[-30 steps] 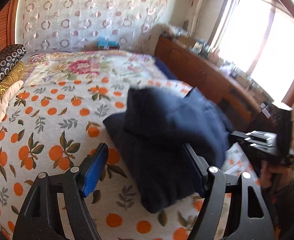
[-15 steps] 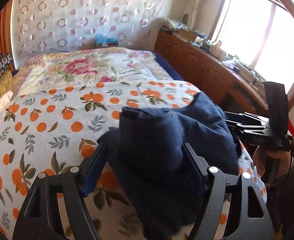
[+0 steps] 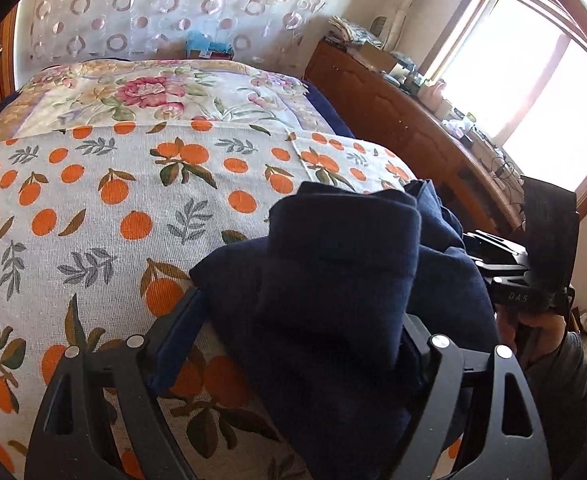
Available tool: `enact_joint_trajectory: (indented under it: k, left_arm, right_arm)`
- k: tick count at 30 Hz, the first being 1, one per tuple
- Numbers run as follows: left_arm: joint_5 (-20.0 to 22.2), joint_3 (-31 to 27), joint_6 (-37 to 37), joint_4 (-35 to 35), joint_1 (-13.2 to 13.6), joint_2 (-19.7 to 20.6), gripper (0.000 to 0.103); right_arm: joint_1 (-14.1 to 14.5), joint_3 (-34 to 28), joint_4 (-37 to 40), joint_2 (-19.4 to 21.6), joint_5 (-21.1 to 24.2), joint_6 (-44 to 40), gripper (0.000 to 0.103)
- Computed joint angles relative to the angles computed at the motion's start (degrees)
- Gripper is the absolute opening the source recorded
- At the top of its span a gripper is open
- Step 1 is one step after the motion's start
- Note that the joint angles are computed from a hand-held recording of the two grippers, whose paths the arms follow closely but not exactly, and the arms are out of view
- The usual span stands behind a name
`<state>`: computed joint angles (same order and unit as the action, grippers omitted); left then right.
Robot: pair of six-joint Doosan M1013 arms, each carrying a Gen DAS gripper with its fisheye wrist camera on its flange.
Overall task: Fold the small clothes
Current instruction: 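Grasp the folded navy shirt with both grippers and lift it off the sheet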
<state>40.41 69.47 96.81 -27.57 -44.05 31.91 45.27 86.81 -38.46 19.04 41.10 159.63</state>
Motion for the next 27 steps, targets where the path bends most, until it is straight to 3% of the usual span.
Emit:
enact_joint_trajectory:
  k: [2, 3, 4, 5, 7, 10, 16, 27]
  left_arm:
    - [-0.37, 0.30, 1.66, -2.20, 0.06, -0.15, 0.075]
    - [-0.46, 0.47, 2.73, -3.25, 0.06, -0.30, 0.067]
    - [-0.17, 0.50, 4.51, -5.10, 0.21, -0.33, 0.056]
    - [0.24, 0.36, 5.15, -5.76, 0.25, -0.35, 0.053]
    - [0.27, 0.25, 6.15, -5.85, 0.24, -0.58, 0.037]
    - [-1.13, 1.43, 8.33, -6.51, 0.09, -2.12, 0.030]
    - [-4.61, 2.93, 7.03, -0.69, -0.48, -5.53, 0.029]
    - [-11.59, 6.77, 3.90, 5.60, 3.32, -11.07, 0.029]
  right_arm:
    - [-0.32, 0.10, 1.72, 0.13, -2.01, -1.80, 0.042]
    - [-0.52, 0.09, 3.13, 0.12, -2.78, -2.74, 0.040]
    - [-0.49, -0.17, 3.26, 0.34, -2.54, -2.90, 0.032]
    - [-0.65, -0.11, 4.57, 0.27, -3.39, -4.29, 0.022]
    - [-0.47, -0.22, 4.05, 0.27, -3.31, -3.92, 0.017]
    - [0.40, -1.08, 0.81, 0.26, -1.61, -2.93, 0.015]
    - [2.04, -3.98, -5.98, 0.35, 0.25, -1.93, 0.014]
    - [2.76, -17.08, -6.26, 6.52, 0.28, -12.67, 0.014]
